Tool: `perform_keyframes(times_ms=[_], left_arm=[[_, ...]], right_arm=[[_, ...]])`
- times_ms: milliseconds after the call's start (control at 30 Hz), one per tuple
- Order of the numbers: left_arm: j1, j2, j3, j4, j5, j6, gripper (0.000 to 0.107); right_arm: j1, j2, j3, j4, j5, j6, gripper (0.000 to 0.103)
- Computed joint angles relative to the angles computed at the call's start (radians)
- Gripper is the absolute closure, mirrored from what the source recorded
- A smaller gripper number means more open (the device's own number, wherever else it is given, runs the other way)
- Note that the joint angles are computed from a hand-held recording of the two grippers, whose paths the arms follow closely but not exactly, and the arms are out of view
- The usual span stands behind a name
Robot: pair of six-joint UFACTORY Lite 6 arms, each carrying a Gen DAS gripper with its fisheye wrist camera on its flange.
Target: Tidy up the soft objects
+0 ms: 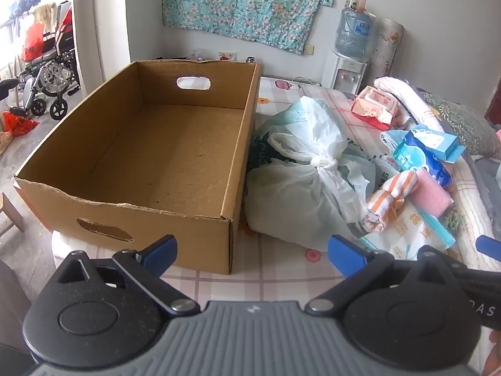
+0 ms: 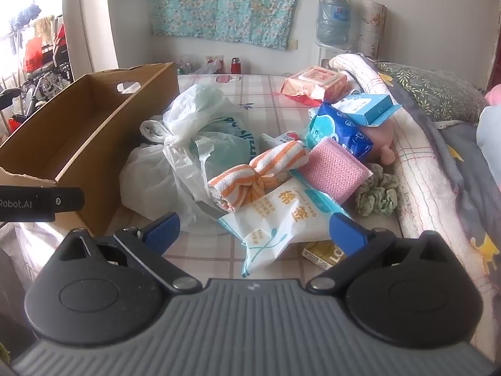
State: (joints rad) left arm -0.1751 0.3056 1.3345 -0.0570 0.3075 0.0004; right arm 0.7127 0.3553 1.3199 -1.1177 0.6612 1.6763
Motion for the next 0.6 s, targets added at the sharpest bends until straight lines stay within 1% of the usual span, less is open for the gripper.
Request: perform_keyframes(times_ms=[133,167,233,267,300,333,400,600], left_arm=[[-0.003,-0.01,-0.007,0.037,-0.003,-0.022,0.004],[-0.012,-0.012,-0.002,0.087,0.005,-0.071,0.004],[-0.009,-0.003,0.017,0.1,0.022,-0.084,0.004],[0.011,-0.015,-0.001,0.059,0.014,-0.053,0.004],[0.015,-0.016,-0.001,0.06,0.017,-0.061,0.004],[0.003,-0.022,-0.025,0.103,-0.005,-0.11,0.004],[0.001,-0.022,-0.035,0.134,-0.011,-0.15,0.004],[0.004,-0.006,-0.027,0.096,-0.006,-0.111,0.004]], right_arm=[[0.005,0.001,0.002,-0.01,0.004,0.01,0.001],[0.005,0.001,0.003,-0.008,0.005,0.011,0.001],[0.006,0.002,0.005,-0.005,0.006,0.008,0.001],[0.007,0.003,0.007,-0.001,0.007,0.006,0.001],[0.007,0.004,0.009,0.001,0.008,0.005,0.001],[0.013,0.011,0.023,0.012,0.016,-0.003,0.001],[0.003,0.016,0.021,0.011,0.001,-0.003,0.001],[0.007,0.006,0.012,0.017,-0.003,-0.009,0.001]])
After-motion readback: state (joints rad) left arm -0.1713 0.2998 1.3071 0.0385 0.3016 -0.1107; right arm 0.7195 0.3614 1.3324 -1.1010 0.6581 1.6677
